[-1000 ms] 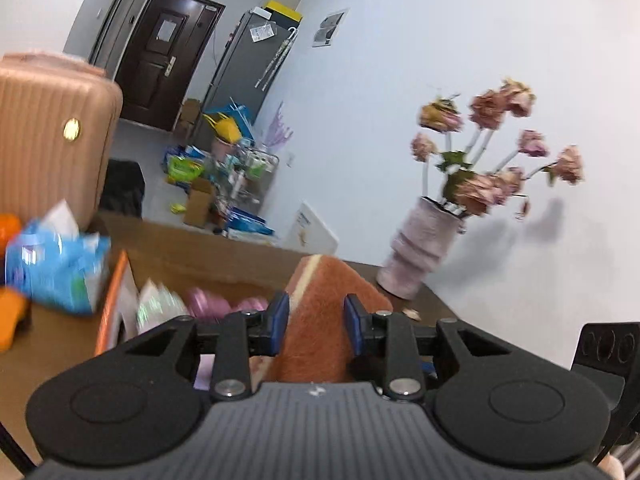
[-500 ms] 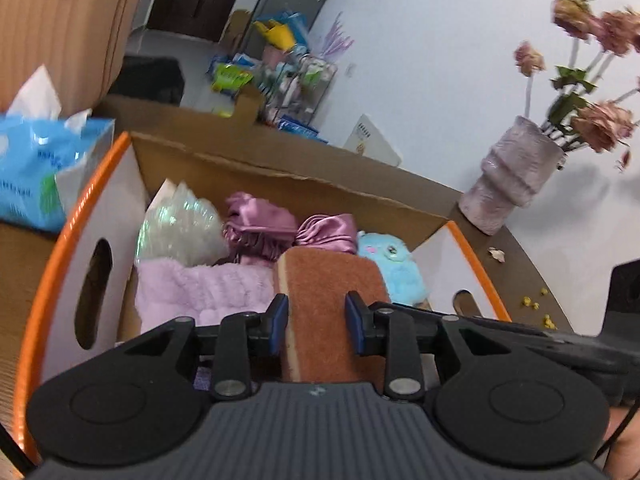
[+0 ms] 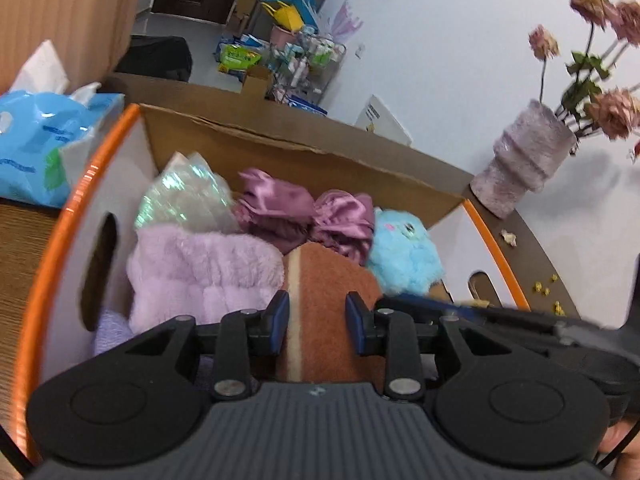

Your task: Organize soft objects

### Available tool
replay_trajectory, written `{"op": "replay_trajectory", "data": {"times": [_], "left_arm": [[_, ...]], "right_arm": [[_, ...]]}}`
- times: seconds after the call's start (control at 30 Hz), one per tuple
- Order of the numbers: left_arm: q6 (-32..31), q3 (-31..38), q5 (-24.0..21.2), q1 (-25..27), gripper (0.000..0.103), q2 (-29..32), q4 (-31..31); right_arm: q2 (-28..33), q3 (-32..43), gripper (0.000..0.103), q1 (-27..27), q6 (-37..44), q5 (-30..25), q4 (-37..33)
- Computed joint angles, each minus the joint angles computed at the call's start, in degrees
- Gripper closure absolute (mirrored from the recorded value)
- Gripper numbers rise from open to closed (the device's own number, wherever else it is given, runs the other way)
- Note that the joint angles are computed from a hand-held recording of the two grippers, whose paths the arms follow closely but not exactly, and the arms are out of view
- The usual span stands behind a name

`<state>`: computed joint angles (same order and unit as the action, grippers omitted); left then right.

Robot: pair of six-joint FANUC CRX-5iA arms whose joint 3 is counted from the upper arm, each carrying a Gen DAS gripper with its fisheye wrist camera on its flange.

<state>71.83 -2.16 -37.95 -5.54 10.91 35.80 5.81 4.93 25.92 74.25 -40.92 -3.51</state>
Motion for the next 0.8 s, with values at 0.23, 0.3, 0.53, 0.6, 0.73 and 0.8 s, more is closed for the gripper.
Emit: {"op": "replay_trajectory", "data": {"times": [0.23, 0.3, 0.53, 0.6, 0.73, 0.8], "left_arm": [[-4.50, -2.73, -0.72, 0.94, 0.065, -4.04, 2.59], [-6.48, -4.85, 1.32, 1.32, 0.064, -7.52, 2.94], [-4.18, -10.43, 8.43, 2.26, 0.044, -20.96, -10.16], [-3.00, -13.92, 12.76, 2.22, 0.014, -24.97, -14.10], [0.78, -23.03, 25.51, 1.79, 0.000, -32.20, -19.38], [4.79, -23.10, 23.87, 1.97, 0.000, -33.85, -23.99]], "right_arm": [[-6.77, -5.91, 0.075, 1.45, -6.88, 3.27, 7.92], [-8.84, -6.81, 0.071, 1.97, -8.07, 3.52, 9.79], [-17.96, -13.78, 0.047, 4.67, -14.13, 4.33, 21.50], [-21.32, -18.54, 0.029, 5.56, -19.30, 5.90, 28.09], [-29.27, -32.89, 0.002, 4.96, -34.99, 15.49, 46.94], [-31.92, -38.86, 0.002, 3.07, -47.16, 19.14, 59.67]]}}
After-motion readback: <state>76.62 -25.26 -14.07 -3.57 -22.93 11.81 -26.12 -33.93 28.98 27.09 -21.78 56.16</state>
